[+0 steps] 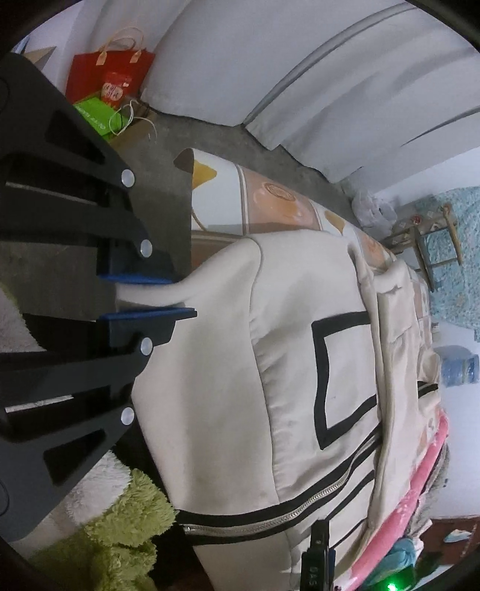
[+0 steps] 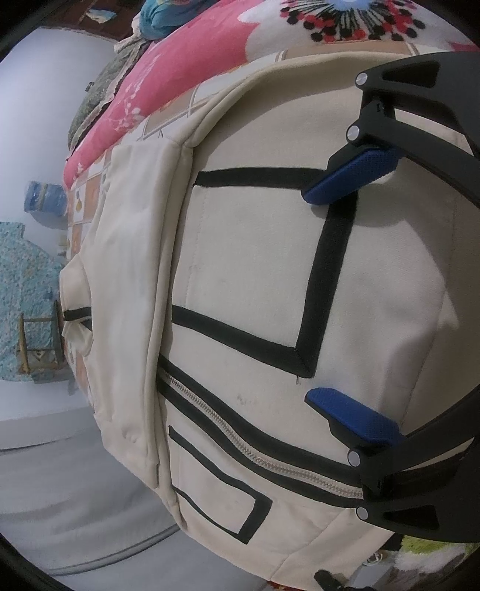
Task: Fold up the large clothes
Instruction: 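Grasp the hem with the right gripper while the left gripper holds the hem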
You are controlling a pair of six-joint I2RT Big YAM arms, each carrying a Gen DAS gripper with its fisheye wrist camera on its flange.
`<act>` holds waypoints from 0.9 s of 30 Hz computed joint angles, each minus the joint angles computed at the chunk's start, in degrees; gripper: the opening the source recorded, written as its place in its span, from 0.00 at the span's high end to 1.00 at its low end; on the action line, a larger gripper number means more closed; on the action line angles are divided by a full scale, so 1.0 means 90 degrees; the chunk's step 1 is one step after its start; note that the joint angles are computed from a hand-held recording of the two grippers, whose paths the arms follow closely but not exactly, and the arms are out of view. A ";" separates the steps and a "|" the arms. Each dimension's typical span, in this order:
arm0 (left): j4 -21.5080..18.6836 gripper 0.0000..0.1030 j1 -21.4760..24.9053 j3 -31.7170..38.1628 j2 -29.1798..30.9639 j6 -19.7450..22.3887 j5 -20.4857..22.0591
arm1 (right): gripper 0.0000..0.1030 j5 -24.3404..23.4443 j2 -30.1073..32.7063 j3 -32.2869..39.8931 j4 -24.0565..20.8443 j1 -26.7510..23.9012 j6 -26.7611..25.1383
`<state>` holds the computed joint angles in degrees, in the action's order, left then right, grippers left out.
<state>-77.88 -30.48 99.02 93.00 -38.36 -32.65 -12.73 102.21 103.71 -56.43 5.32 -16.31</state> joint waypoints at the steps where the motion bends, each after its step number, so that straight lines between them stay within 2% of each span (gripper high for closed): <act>1: -0.0034 0.90 -0.0008 0.0018 0.0009 -0.0013 -0.0008 | 0.06 0.0014 -0.0059 -0.0070 0.0046 -0.0017 0.0034; 6: -0.0185 0.90 -0.0032 0.0103 0.0085 -0.0038 -0.0066 | 0.07 -0.0152 -0.0310 -0.0310 0.0004 -0.0199 0.0053; 10: -0.0259 0.90 -0.0057 0.0128 0.0096 -0.0022 -0.0114 | 0.07 -0.0389 -0.0652 -0.0527 -0.0209 -0.0530 -0.0155; 15: -0.0257 0.90 -0.0065 0.0124 0.0094 -0.0014 -0.0119 | 0.15 -0.0328 -0.0914 -0.0586 -0.0741 -0.0949 -0.0663; 18: -0.0264 0.90 -0.0072 0.0118 0.0093 -0.0021 -0.0148 | 0.19 -0.0018 -0.1008 -0.0586 -0.0982 -0.1141 -0.0834; 21: -0.0255 0.90 -0.0085 0.0102 0.0081 -0.0064 -0.0161 | 0.22 -0.0151 -0.0968 -0.0420 -0.1438 -0.1381 -0.0728; 24: -0.0218 0.90 -0.0073 0.0071 0.0067 -0.0092 -0.0125 | 0.28 -0.0093 -0.0961 -0.0465 -0.1615 -0.1476 -0.0710; 27: -0.0186 0.90 -0.0061 0.0037 0.0045 -0.0041 -0.0111 | 0.37 -0.0188 -0.0874 -0.0492 -0.1845 -0.1520 -0.0633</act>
<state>-79.55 -31.03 99.36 93.40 -38.73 -33.65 -14.42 94.35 99.28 -73.04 -8.36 -22.00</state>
